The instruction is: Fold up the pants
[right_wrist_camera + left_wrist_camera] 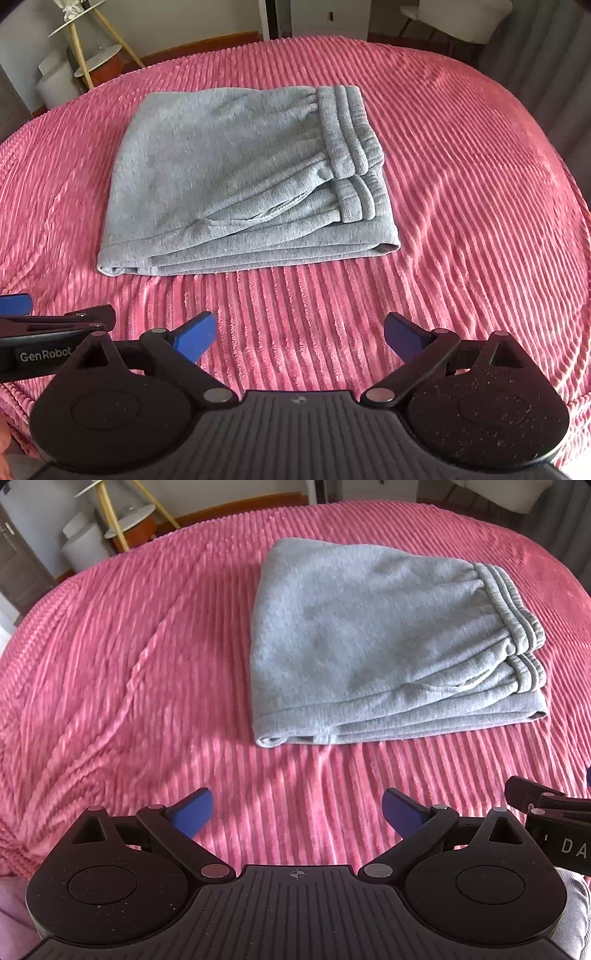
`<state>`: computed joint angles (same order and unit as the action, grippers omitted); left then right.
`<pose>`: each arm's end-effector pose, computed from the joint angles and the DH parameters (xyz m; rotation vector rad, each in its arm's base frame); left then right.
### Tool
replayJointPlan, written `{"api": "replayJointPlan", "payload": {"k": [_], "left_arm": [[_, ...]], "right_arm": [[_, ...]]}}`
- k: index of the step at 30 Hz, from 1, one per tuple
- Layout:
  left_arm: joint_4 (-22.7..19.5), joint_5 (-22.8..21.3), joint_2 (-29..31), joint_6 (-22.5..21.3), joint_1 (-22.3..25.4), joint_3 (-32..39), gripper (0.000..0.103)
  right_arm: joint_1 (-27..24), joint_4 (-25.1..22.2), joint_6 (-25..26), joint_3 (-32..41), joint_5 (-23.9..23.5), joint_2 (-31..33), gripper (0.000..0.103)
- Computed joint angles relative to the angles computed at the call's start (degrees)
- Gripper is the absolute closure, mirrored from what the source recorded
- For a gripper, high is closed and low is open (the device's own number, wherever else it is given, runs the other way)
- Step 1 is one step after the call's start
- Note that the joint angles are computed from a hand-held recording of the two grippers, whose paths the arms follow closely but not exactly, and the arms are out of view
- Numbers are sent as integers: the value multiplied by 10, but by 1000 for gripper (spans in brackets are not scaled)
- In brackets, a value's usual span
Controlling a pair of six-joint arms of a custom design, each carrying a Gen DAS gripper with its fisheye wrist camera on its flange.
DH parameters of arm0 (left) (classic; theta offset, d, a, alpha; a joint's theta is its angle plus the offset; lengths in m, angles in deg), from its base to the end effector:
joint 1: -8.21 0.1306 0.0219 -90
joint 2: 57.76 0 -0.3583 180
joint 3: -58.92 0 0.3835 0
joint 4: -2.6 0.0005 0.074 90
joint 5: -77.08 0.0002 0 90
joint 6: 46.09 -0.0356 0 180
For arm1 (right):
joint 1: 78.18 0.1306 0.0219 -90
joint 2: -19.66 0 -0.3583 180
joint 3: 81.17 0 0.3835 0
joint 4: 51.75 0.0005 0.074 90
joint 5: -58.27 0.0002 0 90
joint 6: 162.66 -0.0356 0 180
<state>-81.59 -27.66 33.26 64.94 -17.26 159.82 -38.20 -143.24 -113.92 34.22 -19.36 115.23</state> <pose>0.3966 -0.1794 0.4502 0.0583 2.7843 0.1795 0.3512 0.2839 0.5139 0.0791 2.7586 0.0629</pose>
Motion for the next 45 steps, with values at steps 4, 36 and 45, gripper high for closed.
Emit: {"api": "replayJointPlan", "payload": {"k": [4,36,45], "left_arm": [[0,3,-2,2,-1,-2,2],[-1,5,1,1,-1,1,2],[-1,5,0,5,0,1,2]], "right_arm": [[1,-5,2,2,1,1,5],[-1,-1,5,2,-7,1,5],[-1,-1,5,2,-8,3,5]]}}
